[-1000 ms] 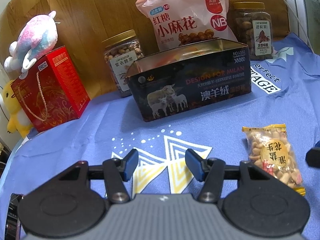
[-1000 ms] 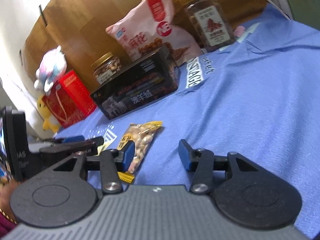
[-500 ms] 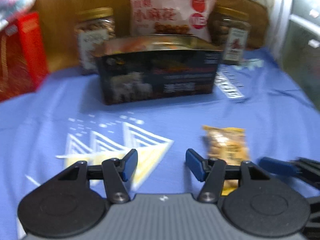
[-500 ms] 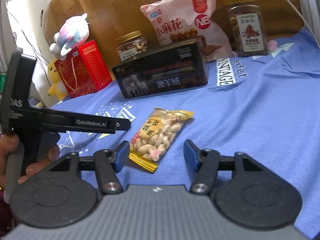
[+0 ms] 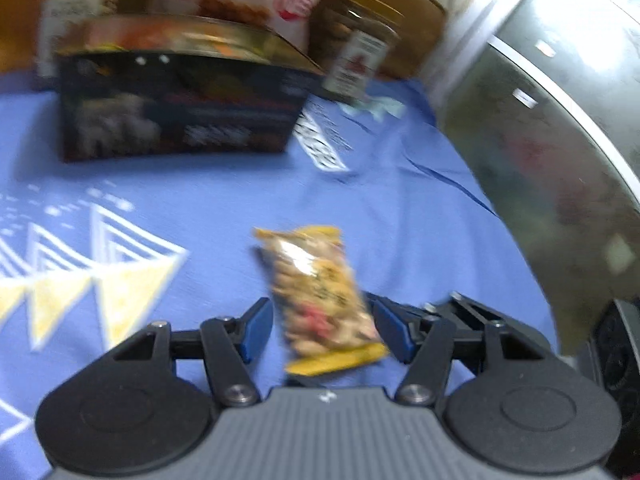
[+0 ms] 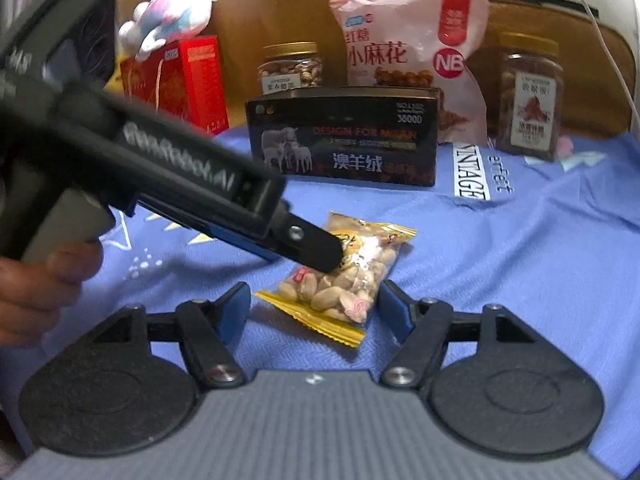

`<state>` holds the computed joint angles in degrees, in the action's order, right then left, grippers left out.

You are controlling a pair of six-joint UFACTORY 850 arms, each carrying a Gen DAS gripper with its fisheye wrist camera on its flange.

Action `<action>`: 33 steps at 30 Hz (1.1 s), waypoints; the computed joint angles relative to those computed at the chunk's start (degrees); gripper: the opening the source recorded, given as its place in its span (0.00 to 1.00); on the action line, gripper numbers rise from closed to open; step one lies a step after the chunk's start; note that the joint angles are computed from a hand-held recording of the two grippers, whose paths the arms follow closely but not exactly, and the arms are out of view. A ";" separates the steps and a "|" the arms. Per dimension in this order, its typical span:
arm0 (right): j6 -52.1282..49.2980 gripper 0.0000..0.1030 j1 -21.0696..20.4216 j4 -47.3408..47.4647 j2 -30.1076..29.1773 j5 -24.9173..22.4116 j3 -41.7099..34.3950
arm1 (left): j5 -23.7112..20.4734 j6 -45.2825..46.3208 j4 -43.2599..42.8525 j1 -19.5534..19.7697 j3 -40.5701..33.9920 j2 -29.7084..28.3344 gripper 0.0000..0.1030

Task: Organize snacks
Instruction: 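Grasp the peanut bag with the left gripper and lift, then carry the peanut bag over the tin and release it inside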

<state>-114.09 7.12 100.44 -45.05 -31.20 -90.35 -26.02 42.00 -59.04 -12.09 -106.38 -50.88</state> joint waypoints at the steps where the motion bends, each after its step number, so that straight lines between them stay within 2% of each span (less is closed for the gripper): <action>1: -0.09 0.69 -0.10 0.07 -0.05 -0.12 -0.06 | 1.80 0.25 1.12 -0.62 0.65 0.36 0.54; 5: -1.99 0.63 -0.14 1.95 0.02 -0.14 0.35 | 5.60 -0.45 5.14 -2.07 1.81 1.07 0.44; 11: -4.23 0.61 0.22 3.94 0.22 0.52 0.74 | 7.74 -2.39 5.68 -2.54 2.90 1.68 0.43; 16: -6.13 0.56 0.39 6.11 0.52 1.09 1.37 | 10.66 -10.28 14.03 -3.81 3.66 2.39 0.38; 17: -6.70 0.56 0.43 6.64 0.64 1.17 1.60 | 10.92 -10.85 14.49 -3.92 3.88 2.60 0.35; 18: -7.84 0.55 0.54 7.55 0.85 1.38 1.96 | 11.06 -10.61 14.08 -3.96 4.21 2.87 0.31; 21: -12.52 0.51 0.89 10.97 1.60 1.51 3.34 | 10.89 -9.26 12.00 -3.73 5.19 3.60 0.29; 26: -10.57 0.42 0.97 9.81 1.88 0.31 3.40 | 11.81 -8.47 9.44 -3.17 7.91 5.51 0.27; 30: -10.94 0.41 1.50 10.10 1.68 -1.07 1.90 | 13.76 -0.05 -0.35 -2.18 10.28 7.72 0.26; 33: -13.33 0.41 2.19 11.54 1.20 -1.72 -0.01 | 15.26 3.30 -3.32 -1.58 10.25 8.58 0.26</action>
